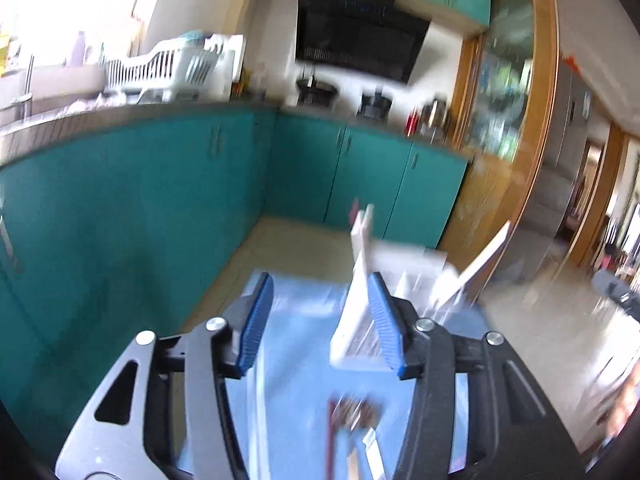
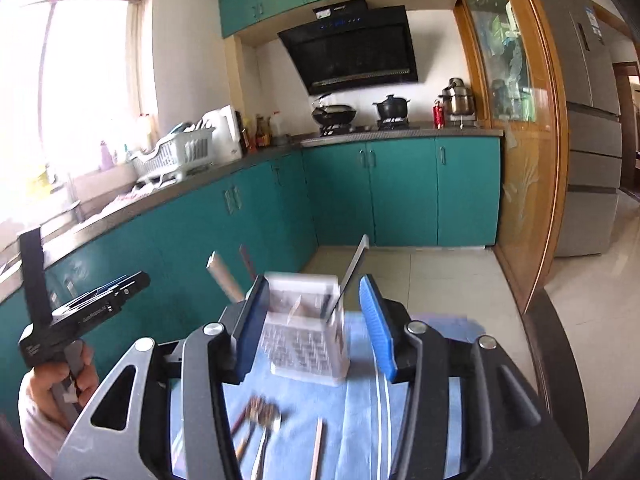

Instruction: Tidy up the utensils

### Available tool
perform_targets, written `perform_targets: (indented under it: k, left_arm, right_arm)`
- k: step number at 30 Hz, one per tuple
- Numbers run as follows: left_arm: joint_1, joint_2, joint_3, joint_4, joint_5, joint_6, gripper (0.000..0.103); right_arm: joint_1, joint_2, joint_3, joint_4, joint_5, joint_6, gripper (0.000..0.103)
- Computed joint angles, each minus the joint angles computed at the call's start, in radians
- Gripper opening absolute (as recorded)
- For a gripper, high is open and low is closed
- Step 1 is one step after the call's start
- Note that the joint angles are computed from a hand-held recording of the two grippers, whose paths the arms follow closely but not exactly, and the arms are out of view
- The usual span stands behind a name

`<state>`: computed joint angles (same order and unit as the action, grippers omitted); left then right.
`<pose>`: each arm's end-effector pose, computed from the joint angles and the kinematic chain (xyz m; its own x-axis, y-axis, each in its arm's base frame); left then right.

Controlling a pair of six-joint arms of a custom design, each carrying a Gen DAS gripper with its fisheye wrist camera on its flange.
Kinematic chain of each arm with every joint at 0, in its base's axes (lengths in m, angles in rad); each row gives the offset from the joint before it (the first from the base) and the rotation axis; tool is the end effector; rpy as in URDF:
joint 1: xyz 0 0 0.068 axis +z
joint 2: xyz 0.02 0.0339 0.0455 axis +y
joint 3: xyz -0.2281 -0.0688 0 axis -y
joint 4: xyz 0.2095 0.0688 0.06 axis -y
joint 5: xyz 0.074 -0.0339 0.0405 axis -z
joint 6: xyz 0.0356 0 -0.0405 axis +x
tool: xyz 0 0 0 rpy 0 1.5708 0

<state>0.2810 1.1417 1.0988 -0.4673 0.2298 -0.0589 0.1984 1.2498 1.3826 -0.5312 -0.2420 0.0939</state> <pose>0.2250 0.0565 0.3188 -0.4637 -0.1935 -0.8646 -0.1065 0.9810 -0.1624 0.2413 0.0572 0.3750 -0.4169 0.0090 -0.9089 -0.3704 0.9114 0.1790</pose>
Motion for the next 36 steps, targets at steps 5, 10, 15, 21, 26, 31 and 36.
perform_targets:
  k: [5, 10, 15, 21, 26, 31, 36]
  left_arm:
    - [-0.063, 0.154, -0.172, -0.071, -0.077, 0.121, 0.045]
    - [-0.107, 0.168, -0.251, -0.1, -0.039, 0.164, 0.05]
    - [-0.13, 0.199, -0.279, -0.101, -0.038, 0.201, 0.06]
    - [-0.137, 0.205, -0.29, -0.102, -0.024, 0.209, 0.065]
    - [-0.155, 0.194, -0.3, -0.098, -0.039, 0.203, 0.066]
    - [-0.169, 0.213, -0.288, -0.089, -0.053, 0.19, 0.066]
    - [-0.195, 0.216, -0.29, -0.081, -0.083, 0.174, 0.066]
  right_arm:
    - [0.098, 0.139, -0.168, -0.089, 0.129, -0.079, 0.048]
    - [0.141, 0.316, -0.264, -0.054, 0.091, 0.024, 0.048]
    - [0.213, 0.393, -0.259, -0.048, 0.131, 0.076, 0.048]
    - [0.276, 0.422, -0.243, -0.051, 0.23, 0.08, 0.049]
    - [0.306, 0.427, -0.247, -0.042, 0.28, 0.086, 0.04]
    - [0.28, 0.399, -0.27, -0.038, 0.25, 0.089, 0.014]
    - [0.244, 0.378, -0.298, -0.029, 0.219, 0.09, 0.009]
